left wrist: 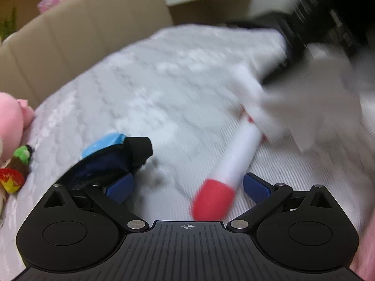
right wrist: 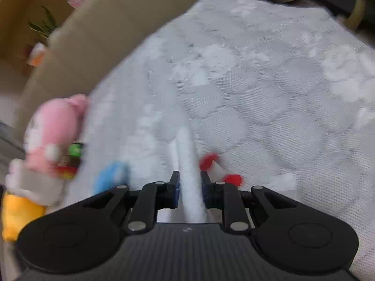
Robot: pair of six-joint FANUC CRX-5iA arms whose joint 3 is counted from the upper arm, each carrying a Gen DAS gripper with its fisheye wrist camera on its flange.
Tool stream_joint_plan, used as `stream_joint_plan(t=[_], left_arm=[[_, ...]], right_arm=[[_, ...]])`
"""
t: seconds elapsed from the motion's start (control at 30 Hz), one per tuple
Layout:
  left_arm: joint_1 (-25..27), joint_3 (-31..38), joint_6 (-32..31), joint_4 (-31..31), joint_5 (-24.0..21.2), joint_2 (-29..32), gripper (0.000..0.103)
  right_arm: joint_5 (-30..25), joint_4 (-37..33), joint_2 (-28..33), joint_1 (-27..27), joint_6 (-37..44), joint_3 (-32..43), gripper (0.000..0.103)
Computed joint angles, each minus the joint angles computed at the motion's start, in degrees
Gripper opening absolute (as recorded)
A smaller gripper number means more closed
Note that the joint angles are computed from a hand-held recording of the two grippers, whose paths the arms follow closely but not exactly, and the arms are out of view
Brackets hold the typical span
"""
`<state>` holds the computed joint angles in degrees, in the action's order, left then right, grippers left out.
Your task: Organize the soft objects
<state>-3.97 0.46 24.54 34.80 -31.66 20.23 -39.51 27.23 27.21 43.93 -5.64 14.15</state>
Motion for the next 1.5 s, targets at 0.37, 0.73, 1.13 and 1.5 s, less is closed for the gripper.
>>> stream_joint_plan(t=[0.37,0.73,1.13,1.5], left_arm=[[0.14,2.66,6.79,0.02,7.42,2.79,0.103],[-1.77,1.18,-11.15,6.32,0.18,4.47,0.103],[-0.32,8.97,5.2,0.2,-3.33,7.98,0.093],[-2.92,19.8,2.17,4.1,-10.62,15.54,0.097]], right_arm=[[-4.8,-0.39,4.44,-1.43,1.14,6.93,0.021],[4.09,-32.44,7.32,-4.41,33.18,16.31,0.021],[-11.36,2.36,10.51,-3.19,-0.46,14.06,0.026],[-12.66,19.87,5.9,-6.43,-14.7,5.29,0.026]])
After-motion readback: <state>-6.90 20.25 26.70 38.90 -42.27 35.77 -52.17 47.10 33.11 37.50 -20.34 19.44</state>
